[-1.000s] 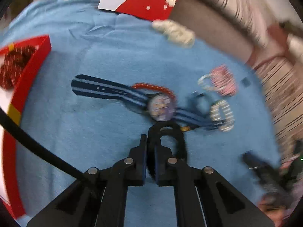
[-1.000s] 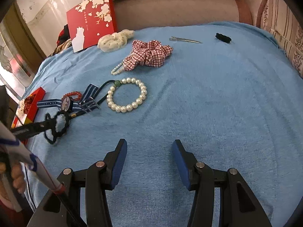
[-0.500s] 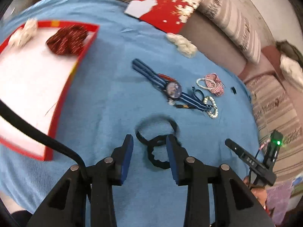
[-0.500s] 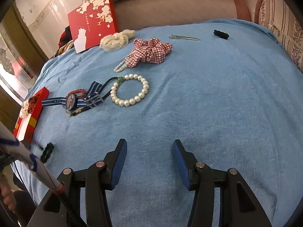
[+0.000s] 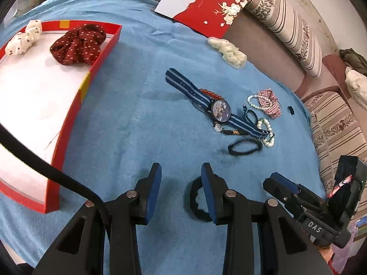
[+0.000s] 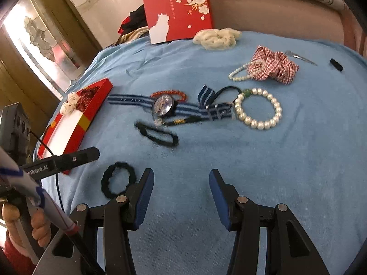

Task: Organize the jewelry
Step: 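Reach the left tool down to the black ruffled hair tie, then grasp the black hair tie with the left tool while the right grasps the pearl bracelet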

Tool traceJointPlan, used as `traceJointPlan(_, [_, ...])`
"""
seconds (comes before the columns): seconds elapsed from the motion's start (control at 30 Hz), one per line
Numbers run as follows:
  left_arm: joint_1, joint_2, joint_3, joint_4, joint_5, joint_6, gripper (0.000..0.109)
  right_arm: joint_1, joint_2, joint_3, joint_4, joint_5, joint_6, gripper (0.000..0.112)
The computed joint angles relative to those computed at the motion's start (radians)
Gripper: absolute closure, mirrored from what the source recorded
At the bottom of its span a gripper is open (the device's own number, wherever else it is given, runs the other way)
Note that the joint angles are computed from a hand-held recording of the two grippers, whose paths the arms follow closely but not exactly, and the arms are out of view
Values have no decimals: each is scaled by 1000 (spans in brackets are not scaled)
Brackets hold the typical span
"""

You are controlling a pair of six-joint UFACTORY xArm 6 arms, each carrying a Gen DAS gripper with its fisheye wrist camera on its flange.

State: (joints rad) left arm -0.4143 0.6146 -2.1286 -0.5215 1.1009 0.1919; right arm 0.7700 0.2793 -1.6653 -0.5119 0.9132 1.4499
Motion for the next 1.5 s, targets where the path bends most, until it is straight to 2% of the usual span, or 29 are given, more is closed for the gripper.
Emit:
traceJointPlan(0.1, [-8, 21, -29, 7, 7, 18, 70, -12, -39, 55, -4, 7, 31, 58])
traceJointPlan(0.27, [-22, 9, 13, 38, -1, 57, 70, -24, -147, 183, -33, 51, 102, 58])
traceJointPlan(0.43, [-30, -38, 93, 49, -50, 107, 70, -56, -187, 226, -53, 115, 123, 58])
traceJointPlan(0.53, [-38, -53, 118, 49, -56, 137, 70, -88, -185, 228, -62, 107, 124, 58])
traceJointPlan(0.67, [-62, -89, 181, 73, -99, 183, 70, -126, -131, 168, -60, 122, 67, 58])
traceJointPlan(0.73, [-81, -113, 228, 114, -151, 187, 73, -146, -84, 119, -39, 137, 16, 58])
traceJointPlan(0.77, [-88, -123, 248, 135, -177, 180, 81, -154, -62, 99, -27, 142, -9, 59])
traceJointPlan(0.8, [-95, -132, 267, 156, -201, 172, 96, -158, -51, 90, -26, 149, -19, 61])
traceJointPlan(0.87, [-95, -136, 277, 155, -212, 172, 100, -154, -21, 47, -45, 198, -45, 83])
traceJointPlan(0.9, [-91, -136, 275, 143, -210, 169, 100, -156, -23, 49, -41, 190, -54, 99])
traceJointPlan(0.93, [-86, -133, 268, 129, -201, 163, 100, -161, -36, 63, -28, 171, -55, 102])
traceJointPlan(1.1, [-59, -173, 289, 82, -220, 147, 100, -128, -107, 97, -79, 185, 11, 102])
traceJointPlan(1.23, [-21, -233, 325, 35, -251, 145, 100, -84, -139, 60, -135, 232, 35, 102])
traceJointPlan(1.37, [22, -253, 313, 32, -268, 111, 100, -41, -103, -53, -163, 283, -2, 102])
traceJointPlan(1.5, [66, -236, 275, 124, -286, 22, 100, -7, -11, -218, -164, 314, -73, 102])
